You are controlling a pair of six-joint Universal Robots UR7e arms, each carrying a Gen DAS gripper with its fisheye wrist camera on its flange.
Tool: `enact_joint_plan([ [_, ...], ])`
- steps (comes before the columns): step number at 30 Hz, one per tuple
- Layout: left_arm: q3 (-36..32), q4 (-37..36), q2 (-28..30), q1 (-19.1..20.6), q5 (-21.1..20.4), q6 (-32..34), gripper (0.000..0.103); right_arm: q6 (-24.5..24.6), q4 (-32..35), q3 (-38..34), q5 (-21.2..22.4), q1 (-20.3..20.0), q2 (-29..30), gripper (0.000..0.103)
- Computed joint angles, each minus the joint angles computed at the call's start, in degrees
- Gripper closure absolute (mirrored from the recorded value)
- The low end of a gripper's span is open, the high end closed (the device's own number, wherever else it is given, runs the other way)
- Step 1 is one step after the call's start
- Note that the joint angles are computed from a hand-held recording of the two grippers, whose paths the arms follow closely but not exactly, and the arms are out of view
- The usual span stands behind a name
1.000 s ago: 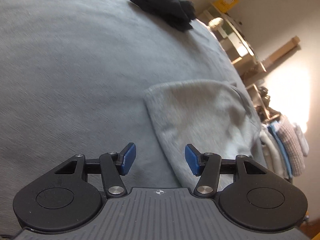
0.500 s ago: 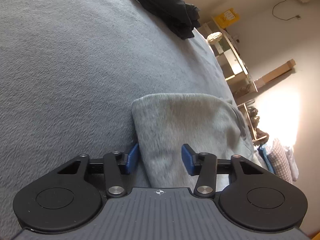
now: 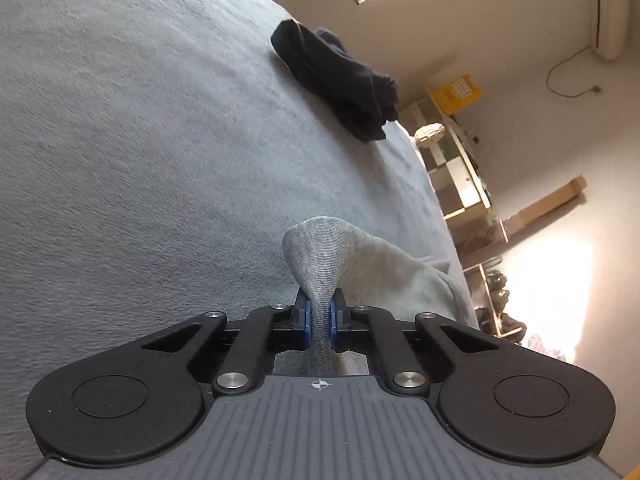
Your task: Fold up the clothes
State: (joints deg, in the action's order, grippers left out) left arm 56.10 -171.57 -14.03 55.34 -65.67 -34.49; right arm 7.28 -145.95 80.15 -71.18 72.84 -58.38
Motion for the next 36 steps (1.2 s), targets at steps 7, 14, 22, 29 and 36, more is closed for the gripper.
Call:
enact_joint_plan([
  [7,22.5,-0.1,-16.5,-1.9,7.9,1.5,0.097,-4.7,10.0,6.7,2.6,3.1,-2.9,0.090],
  [14,31.0,11.5,-23.9,-2.7,21.6,-6.0,0.087,-3.8,20.2,4.8,1.6,4.6,2.2,0.067],
  [22,30.2,13.5,-28.4,-9.1,36.7,9.0,0.077,-7.2,26.9,3.5,2.2,3.0,-2.2,0.044],
  [29,27.0,33.2,-25.7,-13.5,44.0,15.2,0.061,-7.3,24.7,2.4,1.9,1.9,-3.4,0.044],
  [36,30.2,19.6,-18.1,-13.6,26.0,21.4,0.061,-16.1,17.5,5.3,-5.5,3.8,-6.3,0.053],
])
